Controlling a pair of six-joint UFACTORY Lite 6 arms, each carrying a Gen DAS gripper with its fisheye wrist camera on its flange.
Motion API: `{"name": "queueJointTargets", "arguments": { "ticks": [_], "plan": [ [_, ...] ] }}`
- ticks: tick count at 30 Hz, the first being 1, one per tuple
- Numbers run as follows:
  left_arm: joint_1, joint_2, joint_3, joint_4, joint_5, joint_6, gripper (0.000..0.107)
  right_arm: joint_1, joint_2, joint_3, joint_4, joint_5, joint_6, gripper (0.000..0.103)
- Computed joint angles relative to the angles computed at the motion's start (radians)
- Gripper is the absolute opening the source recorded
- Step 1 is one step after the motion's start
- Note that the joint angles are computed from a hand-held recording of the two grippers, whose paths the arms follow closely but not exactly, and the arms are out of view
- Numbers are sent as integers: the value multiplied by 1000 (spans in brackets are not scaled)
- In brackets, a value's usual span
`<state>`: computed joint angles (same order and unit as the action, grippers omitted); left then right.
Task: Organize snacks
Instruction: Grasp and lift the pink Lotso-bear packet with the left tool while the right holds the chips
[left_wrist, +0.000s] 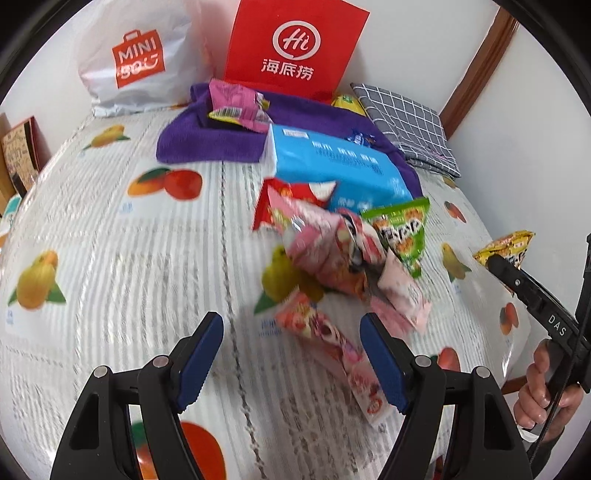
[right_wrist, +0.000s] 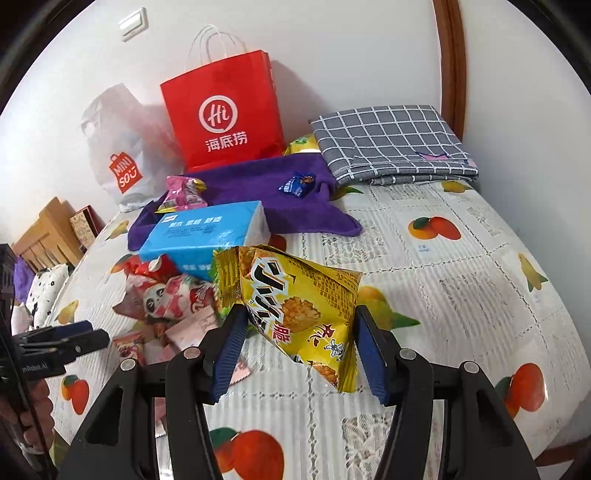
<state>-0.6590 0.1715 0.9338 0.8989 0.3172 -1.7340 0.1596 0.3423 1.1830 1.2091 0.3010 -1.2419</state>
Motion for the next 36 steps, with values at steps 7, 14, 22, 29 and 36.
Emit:
{"name": "queueJointTargets", "arguments": {
  "ticks": [7,14,22,29,36],
  "plan": [
    [-55,36,-17,87,-9,-148,67,-18,-74,-113,152,23,-167,58],
    [-27,125,42,182,-68,-257,50,-60,-135,-205,238,57,-276,58],
    [-8,230,189,60,-24,-37,20,-99,-153,-234,242,82,-299,58],
    [-47,215,197,-25,145,96,32,-111,-156,-251,281,97,-342,58],
    [-107,220,153,80,205,-30,59,-97,-166,-274,302,98,-365,58]
  ]
}}
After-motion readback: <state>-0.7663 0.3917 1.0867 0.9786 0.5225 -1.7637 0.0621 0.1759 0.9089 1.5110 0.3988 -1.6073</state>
